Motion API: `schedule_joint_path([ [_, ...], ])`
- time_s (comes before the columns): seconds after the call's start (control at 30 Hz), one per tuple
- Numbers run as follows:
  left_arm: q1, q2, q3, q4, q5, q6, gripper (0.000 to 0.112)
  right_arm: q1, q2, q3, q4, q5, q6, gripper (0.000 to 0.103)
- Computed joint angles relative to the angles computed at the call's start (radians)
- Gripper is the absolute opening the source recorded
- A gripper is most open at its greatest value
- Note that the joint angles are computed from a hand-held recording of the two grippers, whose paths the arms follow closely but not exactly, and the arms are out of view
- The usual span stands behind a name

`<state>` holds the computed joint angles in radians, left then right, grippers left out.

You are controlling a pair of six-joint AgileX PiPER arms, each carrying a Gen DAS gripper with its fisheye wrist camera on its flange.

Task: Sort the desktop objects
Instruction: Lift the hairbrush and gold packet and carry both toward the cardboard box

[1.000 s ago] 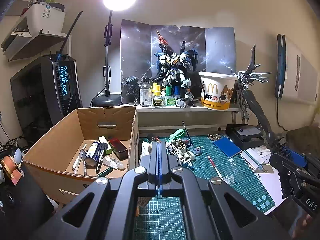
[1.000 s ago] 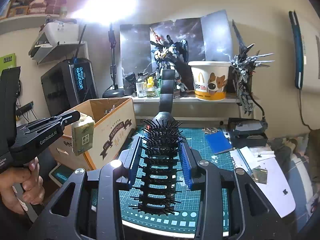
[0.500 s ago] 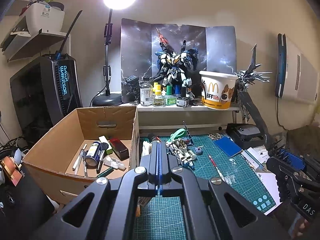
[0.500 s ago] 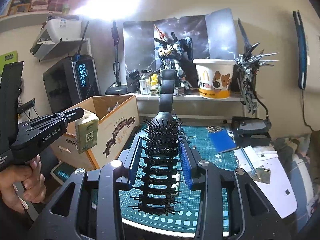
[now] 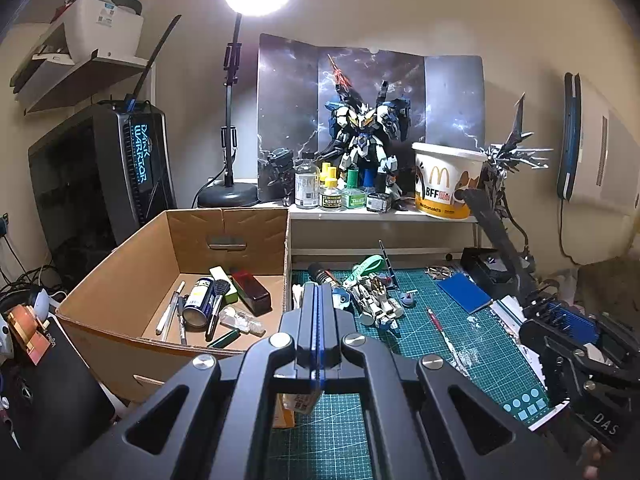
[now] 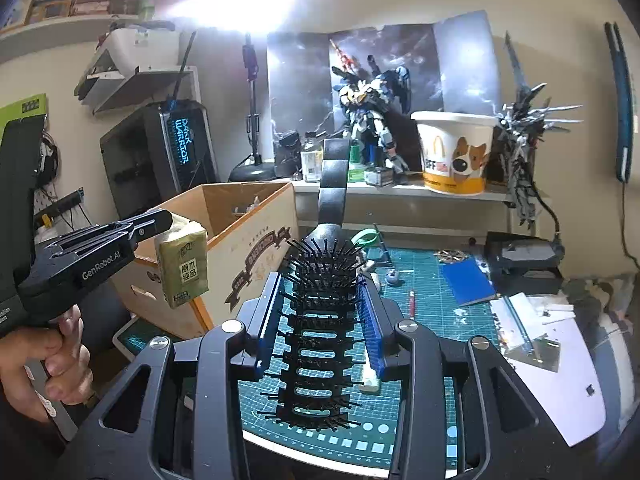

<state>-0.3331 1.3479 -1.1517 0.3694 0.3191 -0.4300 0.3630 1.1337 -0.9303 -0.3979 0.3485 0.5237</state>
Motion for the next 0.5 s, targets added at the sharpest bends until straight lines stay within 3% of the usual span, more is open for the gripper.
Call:
schedule_joint_path([
  [0.5, 0.085, -0.044, 0.023, 0.014, 0.007, -0.014, 0.0, 0.055, 0.078, -0.052, 0.116, -0.04, -0.13, 0.035],
])
